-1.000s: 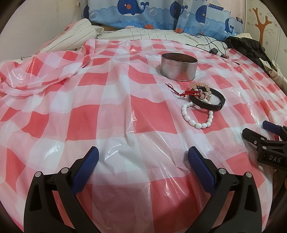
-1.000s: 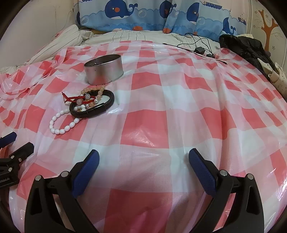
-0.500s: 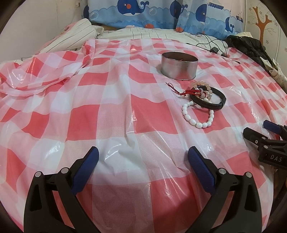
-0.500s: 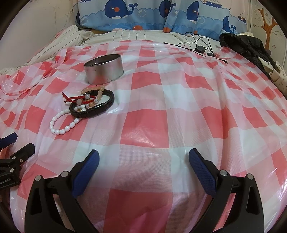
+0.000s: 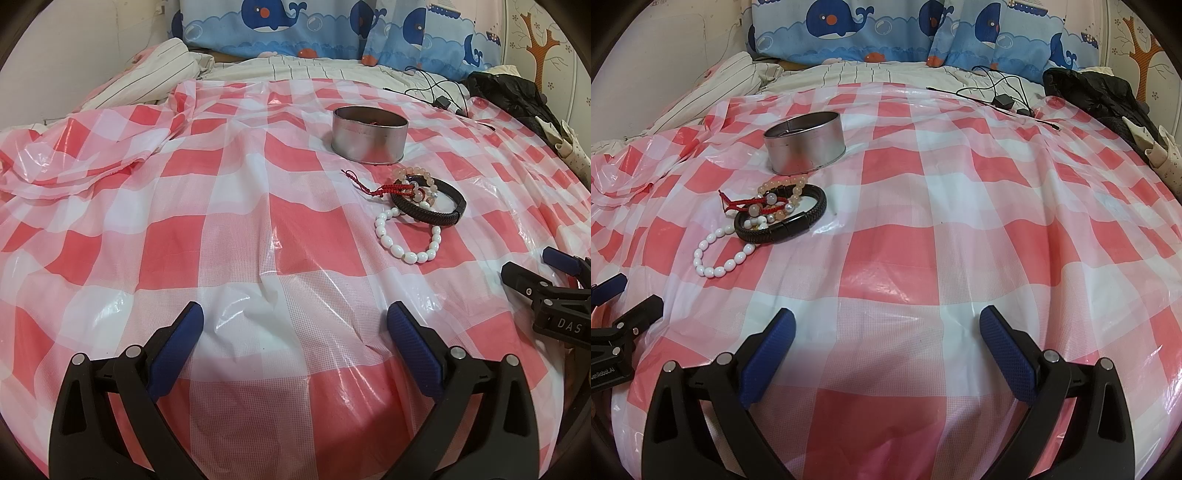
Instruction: Organize jewelry
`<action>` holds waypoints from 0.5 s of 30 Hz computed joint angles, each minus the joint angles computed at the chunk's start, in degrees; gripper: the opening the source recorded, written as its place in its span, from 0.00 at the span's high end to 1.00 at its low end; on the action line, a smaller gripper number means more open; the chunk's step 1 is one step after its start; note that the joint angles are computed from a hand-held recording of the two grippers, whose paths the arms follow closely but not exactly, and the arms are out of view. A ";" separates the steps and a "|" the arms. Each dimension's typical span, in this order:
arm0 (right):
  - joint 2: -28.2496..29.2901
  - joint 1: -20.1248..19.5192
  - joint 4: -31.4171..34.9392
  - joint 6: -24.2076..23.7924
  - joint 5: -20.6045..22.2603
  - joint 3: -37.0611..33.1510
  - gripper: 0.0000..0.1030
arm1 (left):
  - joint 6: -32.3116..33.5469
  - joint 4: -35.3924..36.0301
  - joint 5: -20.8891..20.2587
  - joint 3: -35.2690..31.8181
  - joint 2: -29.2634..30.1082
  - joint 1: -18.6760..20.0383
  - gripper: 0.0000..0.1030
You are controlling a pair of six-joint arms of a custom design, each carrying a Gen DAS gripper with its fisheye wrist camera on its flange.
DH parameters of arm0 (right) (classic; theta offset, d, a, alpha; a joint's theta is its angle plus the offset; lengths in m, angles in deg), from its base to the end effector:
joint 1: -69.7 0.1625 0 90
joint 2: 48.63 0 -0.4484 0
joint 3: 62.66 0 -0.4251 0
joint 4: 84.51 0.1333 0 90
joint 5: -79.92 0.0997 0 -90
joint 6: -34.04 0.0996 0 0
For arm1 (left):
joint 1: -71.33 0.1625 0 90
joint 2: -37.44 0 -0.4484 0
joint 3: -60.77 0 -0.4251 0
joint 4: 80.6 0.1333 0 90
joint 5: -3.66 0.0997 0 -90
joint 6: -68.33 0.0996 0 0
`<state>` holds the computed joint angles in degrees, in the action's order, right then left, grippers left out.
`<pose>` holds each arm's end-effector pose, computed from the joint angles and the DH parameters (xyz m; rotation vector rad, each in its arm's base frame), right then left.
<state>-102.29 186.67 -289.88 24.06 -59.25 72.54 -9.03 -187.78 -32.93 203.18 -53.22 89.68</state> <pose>0.2545 -0.3724 0.1046 0.4158 -2.2319 0.8283 -0.2237 -0.2989 0.1716 0.2331 2.2024 -0.8788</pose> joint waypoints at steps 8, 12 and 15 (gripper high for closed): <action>0.00 -0.01 0.00 -0.01 0.00 -0.01 0.07 | -0.04 0.10 -0.02 0.00 0.01 0.00 0.07; 0.00 0.02 0.06 0.03 0.00 -0.02 0.07 | -0.04 0.09 -0.03 -0.08 0.14 0.02 0.07; 0.01 -0.01 0.01 0.00 0.02 -0.01 0.07 | -0.04 0.21 -0.02 -0.02 0.03 0.04 0.07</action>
<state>-102.28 186.66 -289.87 24.06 -59.23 72.53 -9.07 -187.57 -32.95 203.17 -53.20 89.72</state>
